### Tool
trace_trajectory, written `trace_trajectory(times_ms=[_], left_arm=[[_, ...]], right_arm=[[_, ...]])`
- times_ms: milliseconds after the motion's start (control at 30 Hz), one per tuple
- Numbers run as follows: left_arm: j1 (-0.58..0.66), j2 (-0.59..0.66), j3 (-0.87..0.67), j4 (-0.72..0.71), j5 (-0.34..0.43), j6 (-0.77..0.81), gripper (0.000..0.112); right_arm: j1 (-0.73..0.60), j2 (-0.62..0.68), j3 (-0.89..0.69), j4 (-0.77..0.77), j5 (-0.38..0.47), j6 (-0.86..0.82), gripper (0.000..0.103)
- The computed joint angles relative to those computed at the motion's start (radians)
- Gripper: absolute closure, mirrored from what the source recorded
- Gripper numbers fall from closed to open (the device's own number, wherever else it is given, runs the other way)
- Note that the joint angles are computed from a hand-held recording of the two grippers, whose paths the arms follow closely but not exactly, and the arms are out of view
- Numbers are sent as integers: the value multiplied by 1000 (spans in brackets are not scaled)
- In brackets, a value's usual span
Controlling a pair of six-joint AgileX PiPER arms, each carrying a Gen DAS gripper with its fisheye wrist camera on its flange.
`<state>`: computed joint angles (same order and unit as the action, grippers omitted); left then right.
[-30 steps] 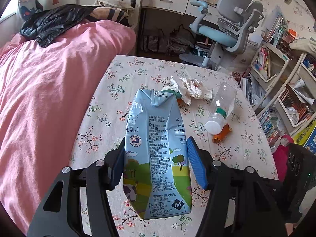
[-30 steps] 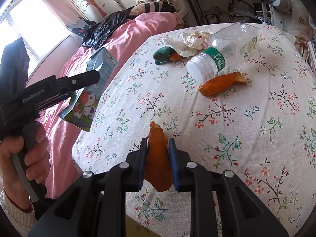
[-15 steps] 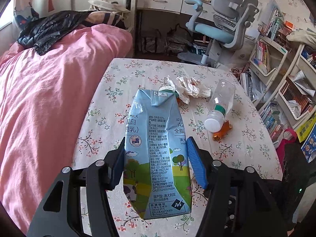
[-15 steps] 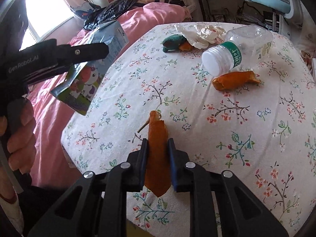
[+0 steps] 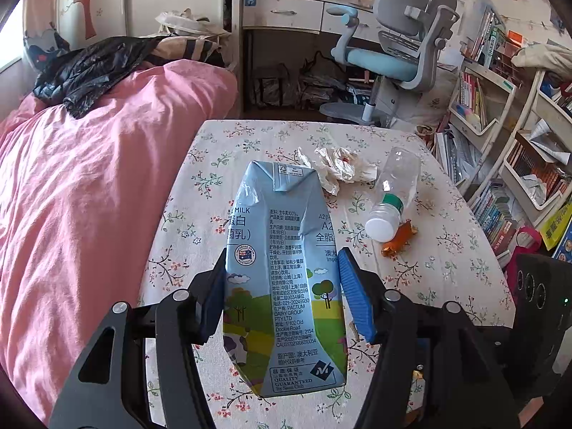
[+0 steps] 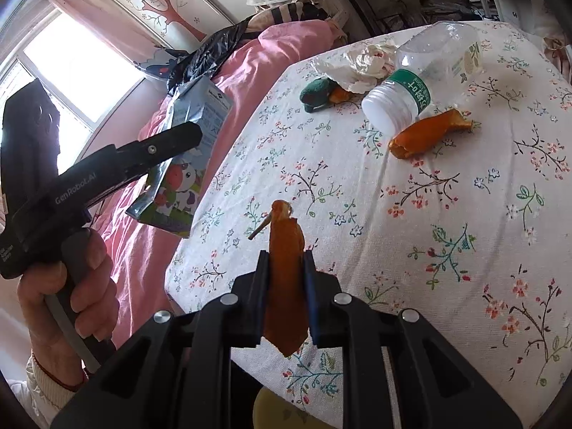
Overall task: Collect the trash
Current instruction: 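Carry the orange peel and milk carton in both tools toward the yellow bin, then open the right tool over the bin while the left tool drops the carton in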
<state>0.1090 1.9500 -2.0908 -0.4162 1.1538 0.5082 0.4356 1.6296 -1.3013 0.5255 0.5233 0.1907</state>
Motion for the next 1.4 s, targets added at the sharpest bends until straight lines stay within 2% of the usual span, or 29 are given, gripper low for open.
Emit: trace_trajectory(times_ms=[100,300,467,700,800,900,1100,1400], left_arm=[[2,-7,4,-7,-4,4,56],[20,-51,74,-46,-31,39,56],[53,-116,181,-81,-60,91,56],[154,-283,434,-170,-71,202,56],[200,-351,539,-191,-63,254,56],[242,-414,638,-201,-56,303,56],[297,-536,831,-195,-47,400,56],[375,-646,1008,-150,8,474,56]], right_arm=[[-4,1,-5,30,-8,-25,84],[19,-22,1,-10,-25,20,84],[84,-63,18,-166,-32,175,84],[255,-146,122,-431,-70,491,84],[359,-166,156,-586,-39,671,84],[440,-177,184,-680,-2,787,84],[498,-163,232,-621,26,793,80],[528,-203,277,-786,82,1010,79]])
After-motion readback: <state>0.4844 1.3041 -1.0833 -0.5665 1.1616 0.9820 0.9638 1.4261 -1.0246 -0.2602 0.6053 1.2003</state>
